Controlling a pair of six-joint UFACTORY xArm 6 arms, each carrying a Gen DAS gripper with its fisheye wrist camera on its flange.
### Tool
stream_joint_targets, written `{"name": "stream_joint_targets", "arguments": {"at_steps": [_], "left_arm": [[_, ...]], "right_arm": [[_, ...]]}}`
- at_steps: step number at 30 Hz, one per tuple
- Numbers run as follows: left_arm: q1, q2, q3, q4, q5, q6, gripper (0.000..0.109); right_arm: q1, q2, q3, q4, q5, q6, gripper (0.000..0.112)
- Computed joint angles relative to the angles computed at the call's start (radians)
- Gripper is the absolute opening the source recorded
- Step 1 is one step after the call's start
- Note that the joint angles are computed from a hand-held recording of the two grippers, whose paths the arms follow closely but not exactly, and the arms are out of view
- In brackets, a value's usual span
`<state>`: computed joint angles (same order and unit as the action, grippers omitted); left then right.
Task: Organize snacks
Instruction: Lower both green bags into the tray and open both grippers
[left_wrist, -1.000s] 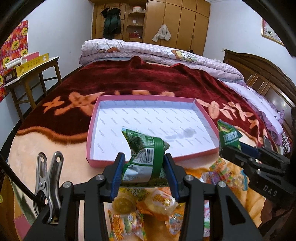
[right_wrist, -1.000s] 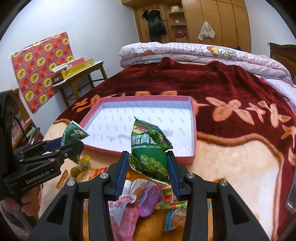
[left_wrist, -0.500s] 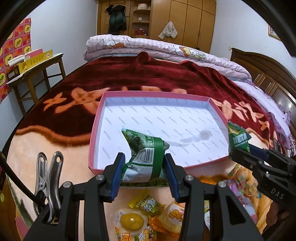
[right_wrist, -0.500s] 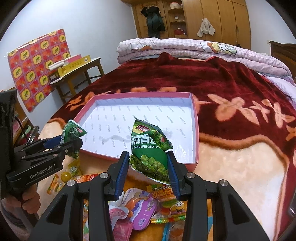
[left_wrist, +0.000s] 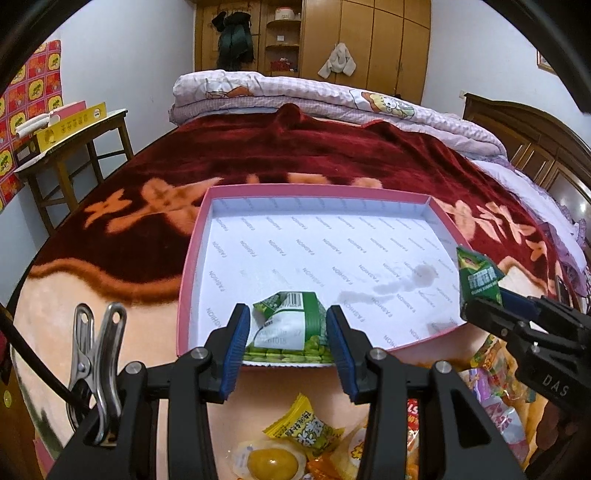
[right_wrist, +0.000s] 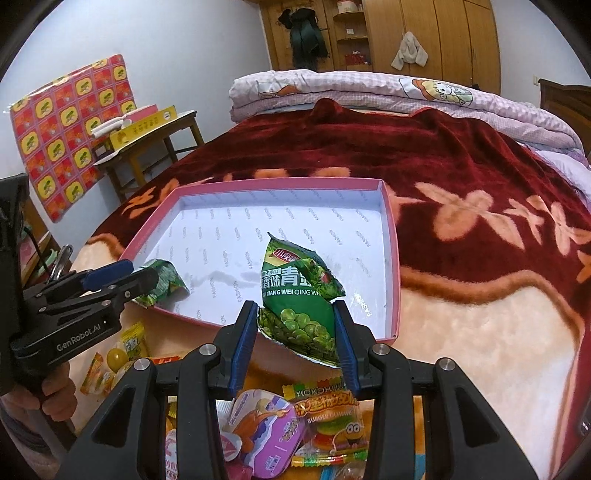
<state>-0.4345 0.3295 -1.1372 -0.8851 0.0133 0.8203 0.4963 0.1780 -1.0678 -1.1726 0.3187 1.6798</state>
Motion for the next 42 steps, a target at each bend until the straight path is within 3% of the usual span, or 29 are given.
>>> {"name": "stream_joint_targets", "arguments": {"at_steps": [8,12,16,20,27,42], "left_arm": [[0.003,-0.001,0.001,0.041,0.003,-0.041,0.045],[0.011,-0.009,0.012,0.117,0.011,-0.122,0.046],[0.014,-0.024,0.03,0.168,0.004,-0.17,0.046],[0.014,-0.037,0.04,0.172,0.011,-0.166,0.047],[0.005,-0.094,0.089,0.122,0.005,-0.123,0.047],[-0.007,-0.186,0.19,0.154,-0.007,-0.167,0.047]], "right_arm": [[-0.005,0.024,-0.029,0.022,-0.004,-0.04,0.042],[-0.007,0.029,-0.033,0.019,-0.008,-0.035,0.045],[-0.003,0.021,-0.033,-0.04,0.002,0.015,0.046],[0.004,0.002,-0.028,-0.096,0.017,0.061,0.053],[0.015,-0.029,-0.006,-0.132,0.02,0.113,0.053],[0.054,-0.103,0.061,-0.116,0.033,0.149,0.053]]}}
